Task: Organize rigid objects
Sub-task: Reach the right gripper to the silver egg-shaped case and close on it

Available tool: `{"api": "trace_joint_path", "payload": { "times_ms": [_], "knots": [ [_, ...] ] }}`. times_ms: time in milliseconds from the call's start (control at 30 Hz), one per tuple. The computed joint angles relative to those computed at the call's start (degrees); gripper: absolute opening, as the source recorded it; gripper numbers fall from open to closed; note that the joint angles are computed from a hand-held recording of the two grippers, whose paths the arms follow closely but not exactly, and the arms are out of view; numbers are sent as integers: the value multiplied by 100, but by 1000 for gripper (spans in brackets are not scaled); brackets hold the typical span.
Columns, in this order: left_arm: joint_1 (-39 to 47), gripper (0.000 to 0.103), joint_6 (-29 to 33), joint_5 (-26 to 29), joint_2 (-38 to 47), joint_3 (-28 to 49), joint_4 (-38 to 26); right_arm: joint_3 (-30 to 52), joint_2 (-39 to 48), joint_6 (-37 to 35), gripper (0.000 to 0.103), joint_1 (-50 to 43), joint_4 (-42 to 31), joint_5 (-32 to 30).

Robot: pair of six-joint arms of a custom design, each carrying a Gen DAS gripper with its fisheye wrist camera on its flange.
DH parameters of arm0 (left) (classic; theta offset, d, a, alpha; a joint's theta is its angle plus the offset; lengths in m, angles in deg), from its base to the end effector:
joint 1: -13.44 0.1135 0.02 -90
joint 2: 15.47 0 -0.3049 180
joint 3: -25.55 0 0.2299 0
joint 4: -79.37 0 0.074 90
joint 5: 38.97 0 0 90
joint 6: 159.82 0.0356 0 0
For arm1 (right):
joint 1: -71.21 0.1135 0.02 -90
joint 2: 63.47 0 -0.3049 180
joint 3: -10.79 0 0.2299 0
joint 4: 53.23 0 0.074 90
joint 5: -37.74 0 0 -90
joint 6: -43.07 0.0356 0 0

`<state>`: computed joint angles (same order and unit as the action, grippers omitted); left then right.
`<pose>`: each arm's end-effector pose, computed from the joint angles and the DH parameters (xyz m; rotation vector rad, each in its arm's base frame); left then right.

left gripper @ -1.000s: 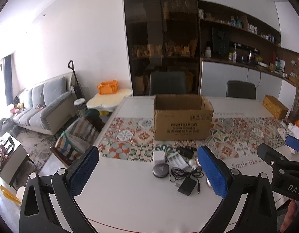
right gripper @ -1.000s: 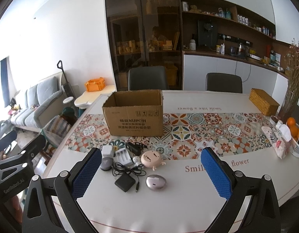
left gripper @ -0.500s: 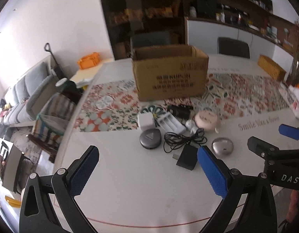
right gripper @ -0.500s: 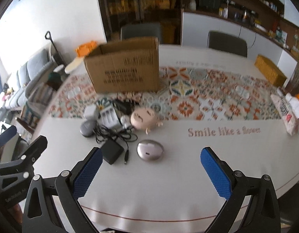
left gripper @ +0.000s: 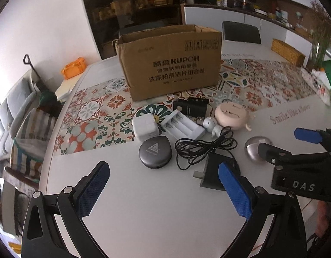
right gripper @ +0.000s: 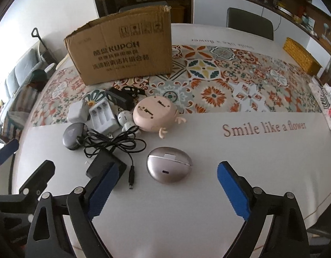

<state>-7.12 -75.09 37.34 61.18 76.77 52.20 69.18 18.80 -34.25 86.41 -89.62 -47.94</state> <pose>0.2119 -0.0705 0.2252 0.2276 2.4446 0.1014 0.2357 0.0613 0.2275 -0.0314 2.6194 0.0716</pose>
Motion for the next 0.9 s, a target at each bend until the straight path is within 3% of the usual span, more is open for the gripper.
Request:
{"api": "trace_joint_path", "payload": {
  "times_ms": [233, 500, 900],
  "knots": [
    [-77, 103, 227, -15, 490, -181, 533, -379, 375, 68, 89, 416, 793, 540],
    [-243, 103, 171, -103, 995, -187, 863, -771, 930, 42, 82, 182, 1841, 326],
    [-369, 103, -21, -196, 1311, -69, 887, -943, 1315, -139, 74, 3, 2412, 184]
  ]
}}
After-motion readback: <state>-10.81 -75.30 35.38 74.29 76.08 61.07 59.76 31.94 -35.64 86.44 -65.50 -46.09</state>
